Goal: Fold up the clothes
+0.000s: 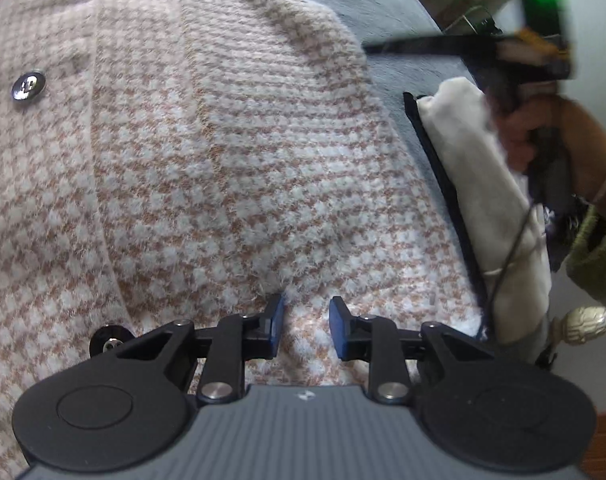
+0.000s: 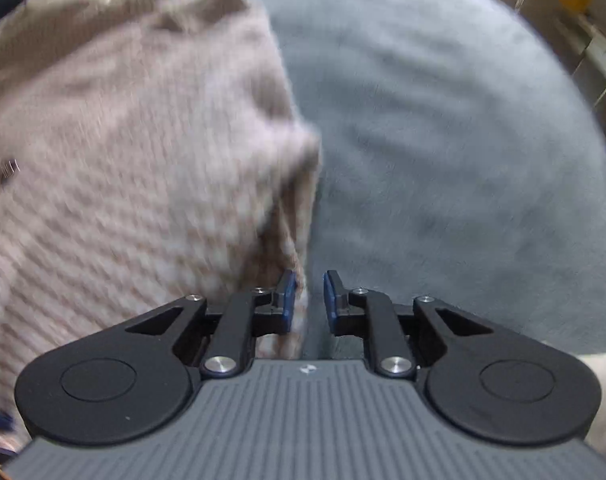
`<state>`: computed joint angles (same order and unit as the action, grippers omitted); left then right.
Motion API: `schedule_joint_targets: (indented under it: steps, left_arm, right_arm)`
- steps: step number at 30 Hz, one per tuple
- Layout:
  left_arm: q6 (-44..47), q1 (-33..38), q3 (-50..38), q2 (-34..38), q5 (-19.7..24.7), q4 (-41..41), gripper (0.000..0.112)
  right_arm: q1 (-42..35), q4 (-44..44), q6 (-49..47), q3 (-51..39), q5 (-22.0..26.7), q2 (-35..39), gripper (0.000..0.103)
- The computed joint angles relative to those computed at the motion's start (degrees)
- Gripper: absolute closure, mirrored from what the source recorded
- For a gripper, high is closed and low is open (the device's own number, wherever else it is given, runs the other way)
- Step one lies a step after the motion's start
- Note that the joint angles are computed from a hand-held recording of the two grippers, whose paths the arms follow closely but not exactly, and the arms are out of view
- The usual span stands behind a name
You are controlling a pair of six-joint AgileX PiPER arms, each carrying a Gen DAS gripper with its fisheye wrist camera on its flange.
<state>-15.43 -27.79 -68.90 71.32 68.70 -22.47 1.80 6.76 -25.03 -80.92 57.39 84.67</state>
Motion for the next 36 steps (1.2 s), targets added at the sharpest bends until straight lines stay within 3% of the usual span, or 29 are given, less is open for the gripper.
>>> schedule_joint_targets:
  steps: [2, 5, 9, 12, 15, 18, 23, 25, 29, 34, 36]
  left_arm:
    - [0.4, 0.5, 0.6, -0.7, 0.0, -0.2, 0.086]
    - [-0.9, 0.0, 1.8, -1.5, -1.1, 0.3, 0.086]
    - [-2.1, 1.5, 2.8, -2.2, -1.2, -0.9, 0.085]
    - [-1.6, 3.1, 3.6, -2.7, -1.3, -2.8, 0.082]
    - [-1.2, 3.4, 4.2, -3.2, -1.6, -3.3, 0.082]
    - [-1.3, 3.1, 4.4, -3.2, -2.2, -3.2, 0.082]
    - [-0.4, 3.6, 4.7, -3.5, -2.2, -3.9, 0.082]
    - [0.5, 4.8, 5.8, -4.0, -2.7, -5.5, 0.082]
    - [3.8, 7.2, 8.6, -5.4, -4.0, -8.9, 0.082]
    - [6.8, 9.3, 10.1, -5.7, -4.3, -11.9, 0.082]
    - [8.1, 10.0, 10.6, -5.7, -4.4, -13.0, 0.082]
  right_arm:
    - [0.3, 4.2, -4.4, 0.0, -3.0, -2.8, 0.090]
    - [1.0, 13.6, -14.0, -2.8, -1.4, -0.8, 0.090]
    - [1.0, 4.6, -15.3, -0.3, -1.8, 6.6, 0.092]
    - [-2.1, 9.5, -12.8, -5.7, 3.9, 6.3, 0.092]
    - [-2.2, 14.4, -13.9, -9.4, 4.9, 5.8, 0.091]
    - [-0.1, 17.0, -11.7, -14.0, 0.8, 11.7, 0.091]
    - [2.7, 12.1, -2.4, -15.2, -4.3, 21.0, 0.092]
    - [3.3, 11.2, 0.3, -16.7, -2.9, 19.4, 0.090]
    - [2.7, 18.5, -1.3, -19.8, -4.7, 19.5, 0.090]
    - [5.4, 19.4, 4.9, -30.3, -8.0, 33.4, 0.089]
    - [5.8, 19.0, 6.8, -31.2, -8.4, 35.0, 0.089]
